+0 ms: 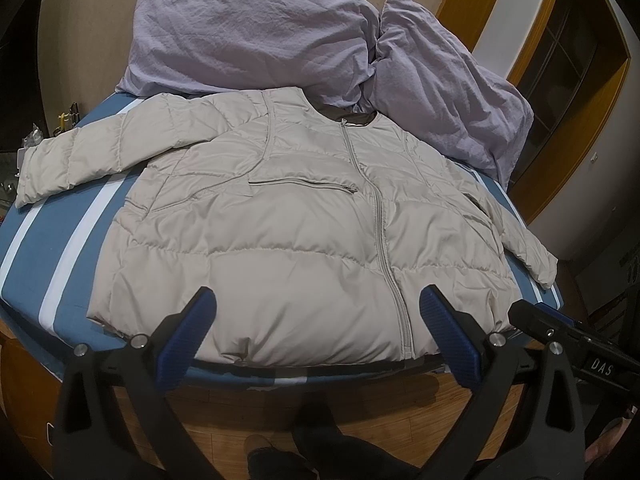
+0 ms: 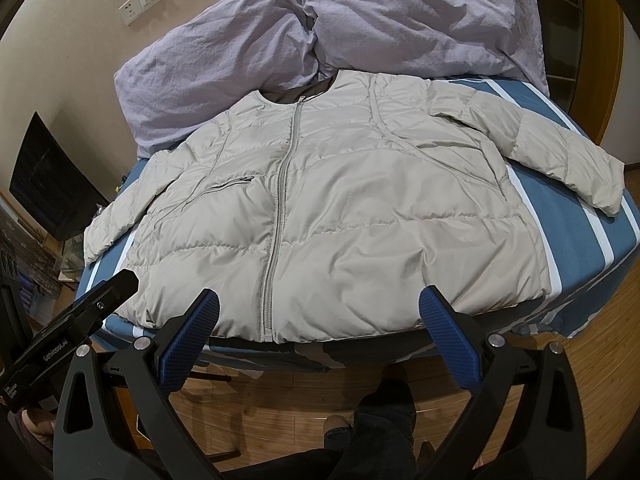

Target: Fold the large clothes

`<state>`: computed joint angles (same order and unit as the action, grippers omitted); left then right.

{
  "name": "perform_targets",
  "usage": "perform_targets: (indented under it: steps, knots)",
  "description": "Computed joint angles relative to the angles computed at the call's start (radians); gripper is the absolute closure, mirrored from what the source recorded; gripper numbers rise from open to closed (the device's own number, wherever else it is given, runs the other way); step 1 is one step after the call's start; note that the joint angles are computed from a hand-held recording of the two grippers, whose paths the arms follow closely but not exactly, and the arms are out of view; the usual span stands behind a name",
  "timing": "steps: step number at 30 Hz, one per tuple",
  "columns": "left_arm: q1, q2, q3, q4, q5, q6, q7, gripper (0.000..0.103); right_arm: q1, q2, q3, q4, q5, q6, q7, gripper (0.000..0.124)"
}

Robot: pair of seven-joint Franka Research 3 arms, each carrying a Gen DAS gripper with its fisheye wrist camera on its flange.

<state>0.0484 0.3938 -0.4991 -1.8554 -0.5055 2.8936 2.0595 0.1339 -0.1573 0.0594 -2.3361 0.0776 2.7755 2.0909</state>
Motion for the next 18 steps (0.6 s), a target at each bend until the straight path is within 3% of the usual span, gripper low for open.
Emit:
perform_targets:
  steps: [18]
  knots:
    - [0.001, 0.000, -0.001, 0.000, 0.005, -0.001, -0.005, 0.002, 0.002, 0.011, -0.008, 0.008, 0.015, 0.000, -0.015, 0.022]
